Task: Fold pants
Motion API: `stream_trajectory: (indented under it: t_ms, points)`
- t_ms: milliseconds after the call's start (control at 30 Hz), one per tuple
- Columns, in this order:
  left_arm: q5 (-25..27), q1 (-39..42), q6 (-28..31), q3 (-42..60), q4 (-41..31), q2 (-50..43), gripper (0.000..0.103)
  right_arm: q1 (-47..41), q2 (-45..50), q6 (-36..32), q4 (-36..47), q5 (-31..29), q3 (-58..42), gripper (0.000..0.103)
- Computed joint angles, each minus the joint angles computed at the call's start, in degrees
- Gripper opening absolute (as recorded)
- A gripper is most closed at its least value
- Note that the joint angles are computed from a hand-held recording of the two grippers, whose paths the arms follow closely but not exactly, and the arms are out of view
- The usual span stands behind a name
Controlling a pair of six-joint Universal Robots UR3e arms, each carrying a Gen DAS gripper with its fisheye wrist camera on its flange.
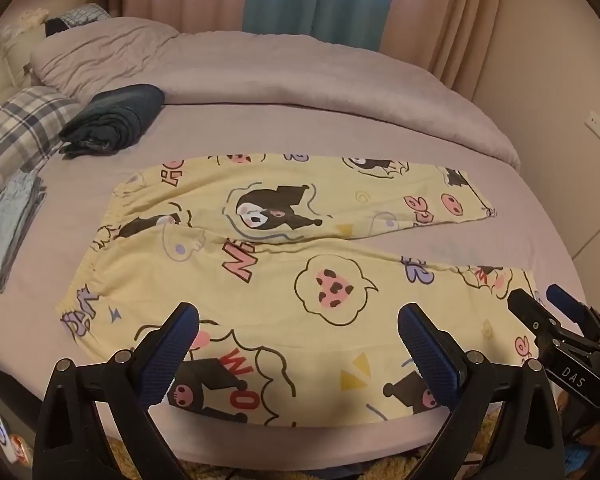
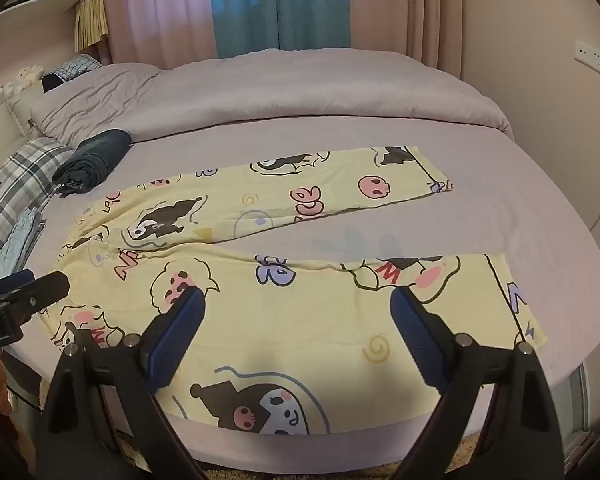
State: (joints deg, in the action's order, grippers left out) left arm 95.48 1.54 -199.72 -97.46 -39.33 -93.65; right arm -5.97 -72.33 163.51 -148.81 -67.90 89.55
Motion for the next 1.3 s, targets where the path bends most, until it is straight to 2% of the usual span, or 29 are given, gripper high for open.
stream_trajectory:
  t_ms: [1067,1300]
  points:
    - [-0.4,-0.7,2.1,-0.8,0.5,0.1,0.100,0.3,-1.0,-0.8,0.6,0.8,0.8,0.091]
    - [-2.2,-0.5,2.6,-0.9,0.9,0.0,0.100,0.3,-1.1,-1.2,1.3,1.1,0.5,0.091]
